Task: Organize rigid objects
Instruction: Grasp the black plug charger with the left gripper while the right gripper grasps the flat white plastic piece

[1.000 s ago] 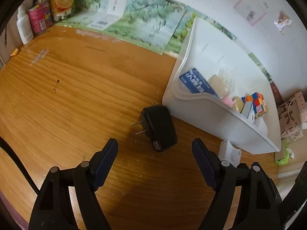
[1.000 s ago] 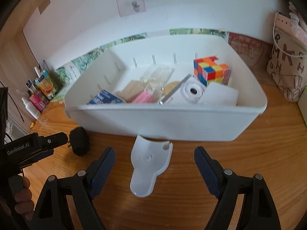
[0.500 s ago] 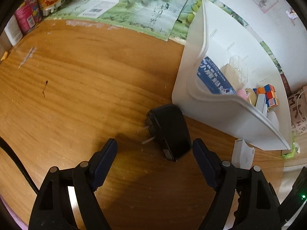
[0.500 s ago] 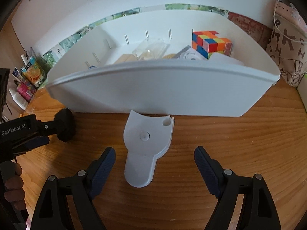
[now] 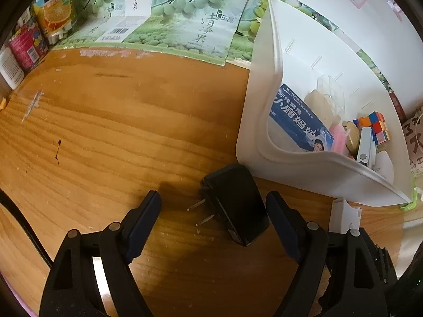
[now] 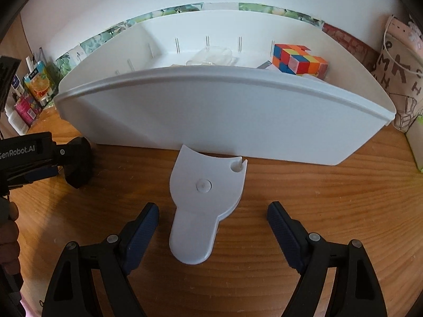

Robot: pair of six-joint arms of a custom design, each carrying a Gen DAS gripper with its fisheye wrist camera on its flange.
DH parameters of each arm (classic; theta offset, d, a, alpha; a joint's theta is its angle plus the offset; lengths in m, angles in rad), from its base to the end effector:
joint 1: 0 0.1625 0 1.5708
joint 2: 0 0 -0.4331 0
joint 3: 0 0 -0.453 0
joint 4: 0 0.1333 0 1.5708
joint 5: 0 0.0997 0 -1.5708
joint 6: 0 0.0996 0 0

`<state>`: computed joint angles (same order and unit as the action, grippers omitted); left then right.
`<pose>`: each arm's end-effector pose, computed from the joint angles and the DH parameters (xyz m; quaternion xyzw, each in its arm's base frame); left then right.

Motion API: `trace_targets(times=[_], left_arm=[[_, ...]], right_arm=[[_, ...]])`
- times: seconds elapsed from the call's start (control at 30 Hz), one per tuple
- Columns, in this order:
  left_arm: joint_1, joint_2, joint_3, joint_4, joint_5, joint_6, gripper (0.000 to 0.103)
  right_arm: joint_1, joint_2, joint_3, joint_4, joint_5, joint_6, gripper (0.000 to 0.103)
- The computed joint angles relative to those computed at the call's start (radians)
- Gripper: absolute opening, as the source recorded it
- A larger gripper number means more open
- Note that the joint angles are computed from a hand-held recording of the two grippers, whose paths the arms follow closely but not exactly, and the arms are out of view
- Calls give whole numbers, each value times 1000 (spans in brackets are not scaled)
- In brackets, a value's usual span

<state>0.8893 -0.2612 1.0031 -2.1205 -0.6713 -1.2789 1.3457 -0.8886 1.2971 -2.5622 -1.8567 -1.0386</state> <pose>-0.3641 -0.7842 -0.1116 -0.2239 0.8690 -0.3113 0.3127 -0.0815 -0.8273 0.2938 0.3375 -0.8869 0.1489 0.2781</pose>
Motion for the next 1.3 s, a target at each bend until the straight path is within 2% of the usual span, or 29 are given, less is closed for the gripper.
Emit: trace_targets(times=[0.07,0.17,0.2,0.27,0.3,0.83,1.3], left_arm=[[4,6,-12,3,5,13,83],[3,5,-7,-5,7,24,81],[3,5,-3,-18,6,35,78],[4,4,1,-56,-3,67,66],[1,2,6,-59,-6,66,63],[-22,-7,43,-68,-29,58,62],[-60,-80,194,-83,-44,-30,62]], right_arm=[[-1,3,2,-18,13,-12,80],[-4,6,3,-41,35,-40,67],[-4,7,2,-38,41,-43,62],[-5,6,-2,-24,56,-56,57],[-5,6,-1,-25,56,-60,56],[-13,-41,50,30,90,-62,56],[-20,-120,160,38,147,-94,56]])
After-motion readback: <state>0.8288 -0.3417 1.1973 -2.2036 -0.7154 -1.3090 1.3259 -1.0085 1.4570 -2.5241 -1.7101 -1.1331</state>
